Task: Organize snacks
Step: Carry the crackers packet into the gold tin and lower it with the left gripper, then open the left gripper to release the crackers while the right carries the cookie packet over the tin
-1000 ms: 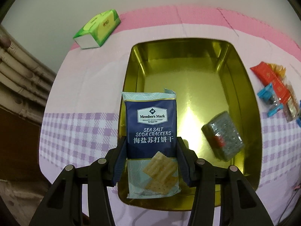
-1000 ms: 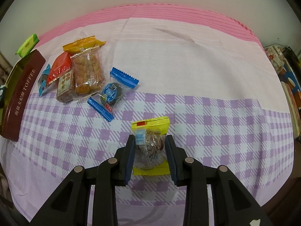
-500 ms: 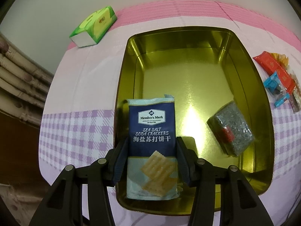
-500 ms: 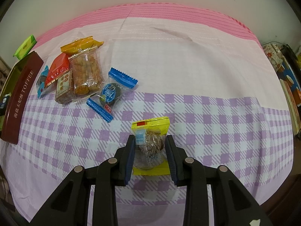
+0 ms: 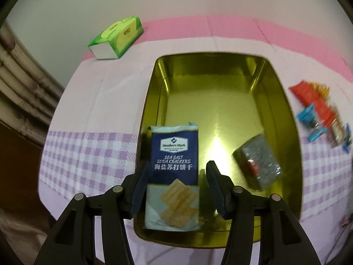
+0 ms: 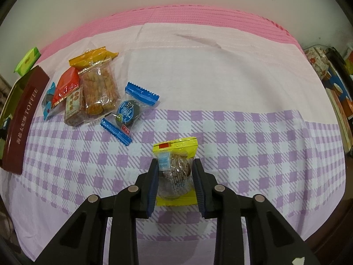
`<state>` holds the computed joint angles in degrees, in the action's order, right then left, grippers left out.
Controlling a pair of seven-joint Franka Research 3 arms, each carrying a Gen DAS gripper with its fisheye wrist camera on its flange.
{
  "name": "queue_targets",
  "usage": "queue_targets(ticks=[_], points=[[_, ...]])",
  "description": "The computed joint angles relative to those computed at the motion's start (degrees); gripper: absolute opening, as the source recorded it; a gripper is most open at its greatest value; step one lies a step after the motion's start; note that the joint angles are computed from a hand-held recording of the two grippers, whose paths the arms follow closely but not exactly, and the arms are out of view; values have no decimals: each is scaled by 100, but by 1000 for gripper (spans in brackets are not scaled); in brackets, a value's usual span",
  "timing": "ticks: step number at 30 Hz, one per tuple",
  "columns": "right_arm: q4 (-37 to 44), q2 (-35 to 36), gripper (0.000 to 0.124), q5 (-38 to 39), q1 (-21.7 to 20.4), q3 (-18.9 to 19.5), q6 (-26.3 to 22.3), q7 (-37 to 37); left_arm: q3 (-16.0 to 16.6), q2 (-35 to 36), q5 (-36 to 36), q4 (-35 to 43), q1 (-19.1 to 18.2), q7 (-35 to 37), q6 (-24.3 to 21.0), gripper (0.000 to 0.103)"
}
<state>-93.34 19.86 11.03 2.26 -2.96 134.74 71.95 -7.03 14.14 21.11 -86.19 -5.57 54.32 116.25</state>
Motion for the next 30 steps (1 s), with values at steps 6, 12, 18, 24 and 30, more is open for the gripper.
queue_targets(ticks=[6, 12, 18, 24, 30], points=[[133, -44, 27, -19, 58, 7, -11, 216, 17, -396, 10, -489, 35, -540, 608, 63], [391, -90, 27, 312, 105, 221, -75, -64, 51, -885, 170, -1126, 139, -1094, 1110, 69], [660, -66, 27, 806, 324, 528, -334, -580, 51, -1297, 466, -1654, 261, -1660, 1138, 74], [635, -187, 27, 1030, 708, 710, -473, -978, 33, -1716, 493, -2163, 396, -2063, 975, 74], [603, -229, 27, 1152, 1032, 814, -555, -1186, -21, -1876, 707, -2318, 477, -2407, 664, 74]])
